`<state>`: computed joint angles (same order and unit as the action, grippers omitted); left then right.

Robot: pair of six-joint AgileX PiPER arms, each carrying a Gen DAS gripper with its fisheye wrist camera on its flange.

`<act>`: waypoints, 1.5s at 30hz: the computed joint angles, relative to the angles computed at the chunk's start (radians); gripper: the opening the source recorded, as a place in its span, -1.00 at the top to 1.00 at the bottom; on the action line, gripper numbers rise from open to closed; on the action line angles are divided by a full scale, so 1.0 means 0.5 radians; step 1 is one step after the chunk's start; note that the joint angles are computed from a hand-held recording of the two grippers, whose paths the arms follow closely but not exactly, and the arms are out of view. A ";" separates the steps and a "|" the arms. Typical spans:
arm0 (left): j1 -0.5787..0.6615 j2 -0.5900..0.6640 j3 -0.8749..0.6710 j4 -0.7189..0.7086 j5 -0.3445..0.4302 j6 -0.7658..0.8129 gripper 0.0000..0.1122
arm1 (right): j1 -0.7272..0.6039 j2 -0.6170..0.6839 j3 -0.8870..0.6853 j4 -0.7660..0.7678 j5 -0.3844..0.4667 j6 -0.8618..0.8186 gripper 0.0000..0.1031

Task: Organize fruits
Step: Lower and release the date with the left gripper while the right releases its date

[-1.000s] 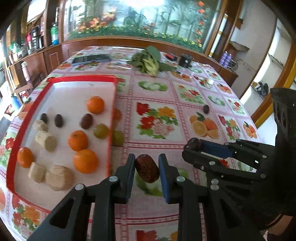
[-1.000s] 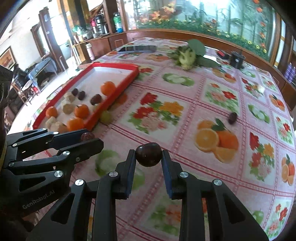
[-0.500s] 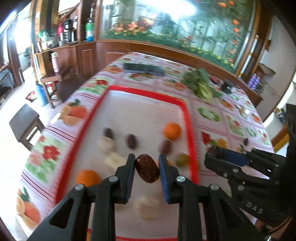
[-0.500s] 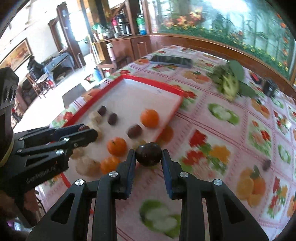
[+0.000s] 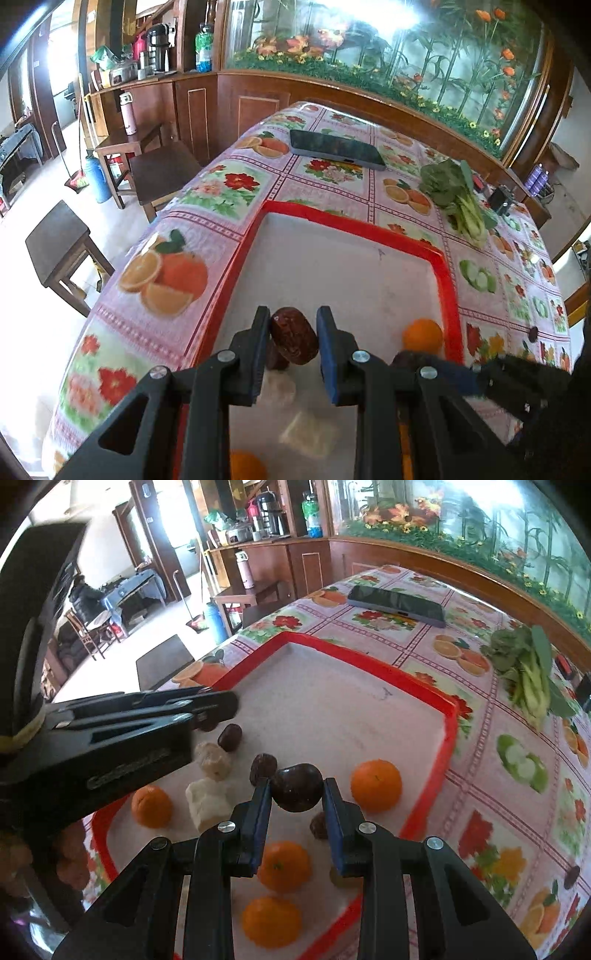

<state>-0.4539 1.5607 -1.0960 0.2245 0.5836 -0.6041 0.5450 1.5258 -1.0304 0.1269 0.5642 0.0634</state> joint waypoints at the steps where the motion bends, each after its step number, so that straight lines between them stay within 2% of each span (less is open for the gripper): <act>1: 0.014 0.053 -0.040 -0.027 0.000 0.030 0.50 | -0.007 0.015 -0.006 0.018 -0.001 -0.021 0.47; 10: 0.051 0.318 -0.218 -0.130 0.012 0.138 0.50 | 0.005 0.141 -0.058 -0.031 0.017 -0.015 0.47; 18: 0.015 0.375 -0.249 -0.010 0.025 0.033 0.49 | 0.024 0.188 -0.080 -0.063 0.016 -0.022 0.46; 20: 0.009 0.377 -0.251 0.008 0.027 0.017 0.48 | 0.037 0.188 -0.072 -0.103 0.004 0.018 0.39; 22: 0.003 0.382 -0.257 0.010 0.030 0.023 0.42 | 0.048 0.176 -0.055 -0.148 -0.004 0.075 0.31; 27: -0.044 0.389 -0.265 0.158 0.086 -0.129 -0.16 | 0.041 0.146 -0.035 -0.164 0.007 0.130 0.27; 31: -0.053 0.358 -0.229 0.157 0.078 -0.134 -0.18 | 0.061 0.099 -0.003 -0.237 0.024 0.224 0.18; 37: -0.085 0.288 -0.175 0.232 0.074 -0.235 -0.33 | 0.091 0.018 0.037 -0.317 0.052 0.365 0.12; 41: -0.098 0.245 -0.149 0.237 0.083 -0.262 -0.38 | 0.128 -0.052 0.071 -0.432 0.071 0.510 -0.04; 45: -0.138 0.171 -0.094 0.309 0.111 -0.384 -0.43 | 0.162 -0.148 0.109 -0.506 0.101 0.598 -0.06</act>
